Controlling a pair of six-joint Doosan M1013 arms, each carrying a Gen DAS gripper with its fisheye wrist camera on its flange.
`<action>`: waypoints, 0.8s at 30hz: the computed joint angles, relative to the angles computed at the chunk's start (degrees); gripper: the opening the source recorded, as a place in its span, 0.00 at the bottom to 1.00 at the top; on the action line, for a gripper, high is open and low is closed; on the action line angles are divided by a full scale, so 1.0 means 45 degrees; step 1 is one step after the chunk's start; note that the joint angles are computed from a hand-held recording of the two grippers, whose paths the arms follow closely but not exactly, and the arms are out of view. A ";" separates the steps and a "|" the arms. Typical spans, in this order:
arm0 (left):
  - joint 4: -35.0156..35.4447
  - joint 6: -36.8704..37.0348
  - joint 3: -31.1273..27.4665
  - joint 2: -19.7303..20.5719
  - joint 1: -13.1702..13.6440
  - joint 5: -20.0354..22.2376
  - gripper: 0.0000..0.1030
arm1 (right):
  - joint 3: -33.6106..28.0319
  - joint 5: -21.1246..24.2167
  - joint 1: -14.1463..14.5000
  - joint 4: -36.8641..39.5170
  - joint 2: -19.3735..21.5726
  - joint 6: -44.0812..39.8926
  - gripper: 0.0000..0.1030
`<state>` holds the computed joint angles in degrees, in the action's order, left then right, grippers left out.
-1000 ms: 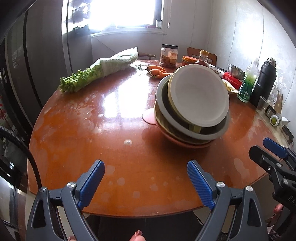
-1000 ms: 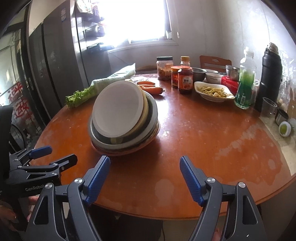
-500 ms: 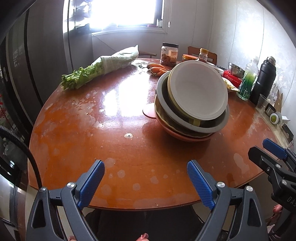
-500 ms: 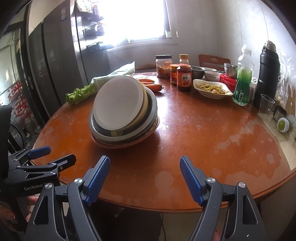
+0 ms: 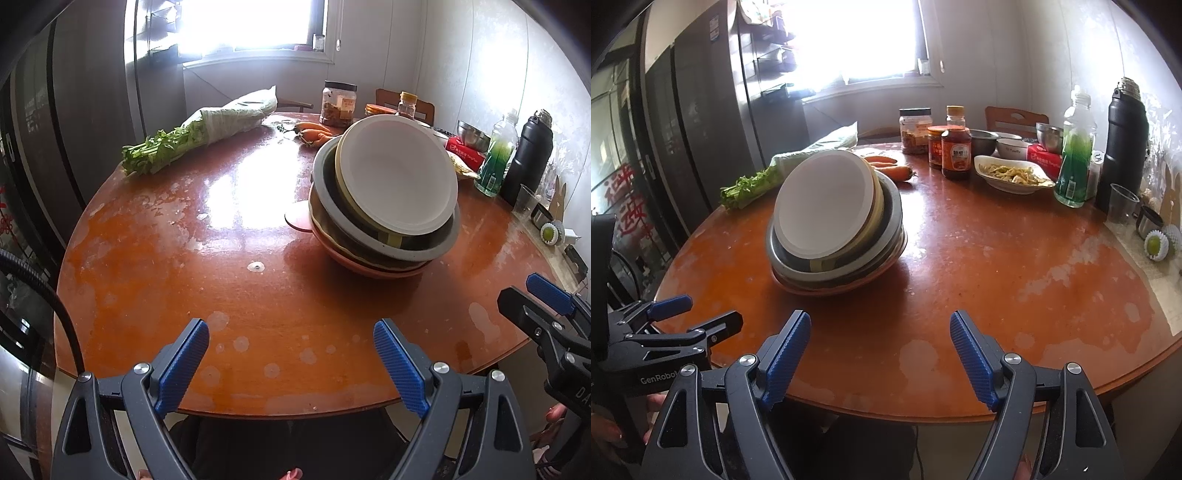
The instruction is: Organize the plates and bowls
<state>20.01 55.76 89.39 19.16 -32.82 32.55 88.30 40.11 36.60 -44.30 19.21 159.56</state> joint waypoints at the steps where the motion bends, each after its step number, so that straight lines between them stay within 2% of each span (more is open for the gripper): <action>1: 0.0017 -0.0015 -0.0016 0.0014 0.0000 0.0035 0.88 | -0.0002 0.0003 -0.0005 -0.0005 0.0002 0.0009 0.77; 24: 0.0030 -0.0117 -0.0110 0.0124 0.0054 0.0210 0.88 | -0.0054 0.0060 -0.0090 0.0075 0.0067 0.0003 0.77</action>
<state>20.15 55.23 88.89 19.71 -32.58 33.50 88.06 40.38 36.20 -43.96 19.51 159.58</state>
